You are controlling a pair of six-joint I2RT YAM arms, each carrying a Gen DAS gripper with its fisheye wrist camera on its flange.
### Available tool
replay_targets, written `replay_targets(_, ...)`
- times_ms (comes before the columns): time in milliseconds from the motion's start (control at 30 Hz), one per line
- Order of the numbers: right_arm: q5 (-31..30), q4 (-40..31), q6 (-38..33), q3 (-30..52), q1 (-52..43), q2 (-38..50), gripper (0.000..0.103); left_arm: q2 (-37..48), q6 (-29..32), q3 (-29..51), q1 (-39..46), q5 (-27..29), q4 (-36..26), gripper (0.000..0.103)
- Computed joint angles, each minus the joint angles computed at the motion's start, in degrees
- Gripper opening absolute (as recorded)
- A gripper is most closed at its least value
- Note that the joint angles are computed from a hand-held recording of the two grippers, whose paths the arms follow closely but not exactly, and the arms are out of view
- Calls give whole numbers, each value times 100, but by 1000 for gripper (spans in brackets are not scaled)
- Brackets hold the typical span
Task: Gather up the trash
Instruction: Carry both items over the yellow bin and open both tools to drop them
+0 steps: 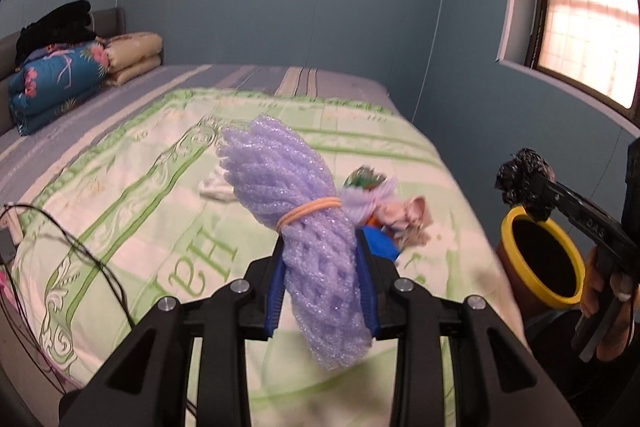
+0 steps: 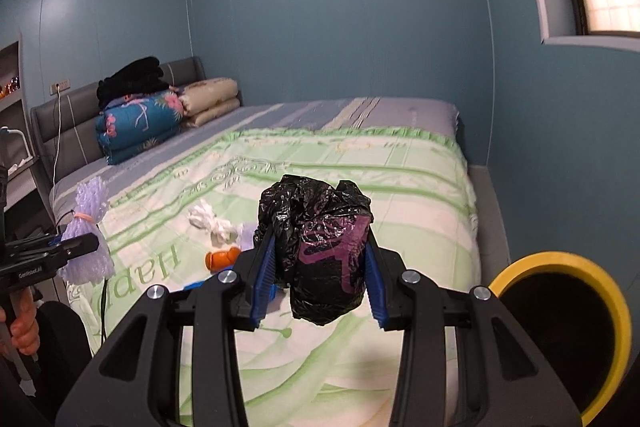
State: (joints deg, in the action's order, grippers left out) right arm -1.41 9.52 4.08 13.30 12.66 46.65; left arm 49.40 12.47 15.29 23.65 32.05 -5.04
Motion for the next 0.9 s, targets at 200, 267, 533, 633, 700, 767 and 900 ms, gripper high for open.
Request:
replay_targets(200, -47, -1086, -210, 164, -204, -1199, 37, -470, -574, 147, -870, -427, -101, 30)
replay_targets(267, -152, -1396, -297, 217, -380, -1551, 37, -551, -759, 181, -1236, -590, -72, 30)
replay_targets(533, -637, -2199, -552, 393, -1208, -2395, 38, -245, -1327, 437, -2584, -1463, 247, 30)
replay_targets(633, -860, -2385, -650, 442, -1575, -2571, 38, -96, -1444, 546, -2965, -1668, 349, 30)
replay_targets(700, -945, -2526, -699, 475, -1764, -2698, 38, 27, -1507, 617, -3284, -1888, 461, 30)
replay_targets(767, -1136, -2622, -787, 512, -2094, -2777, 38, 192, -1556, 695, -3489, -1981, 544, 30)
replay_targets(900, -1504, -2802, -914, 564, -2687, -2923, 38, 563, -1675, 863, -3972, -2217, 780, 30)
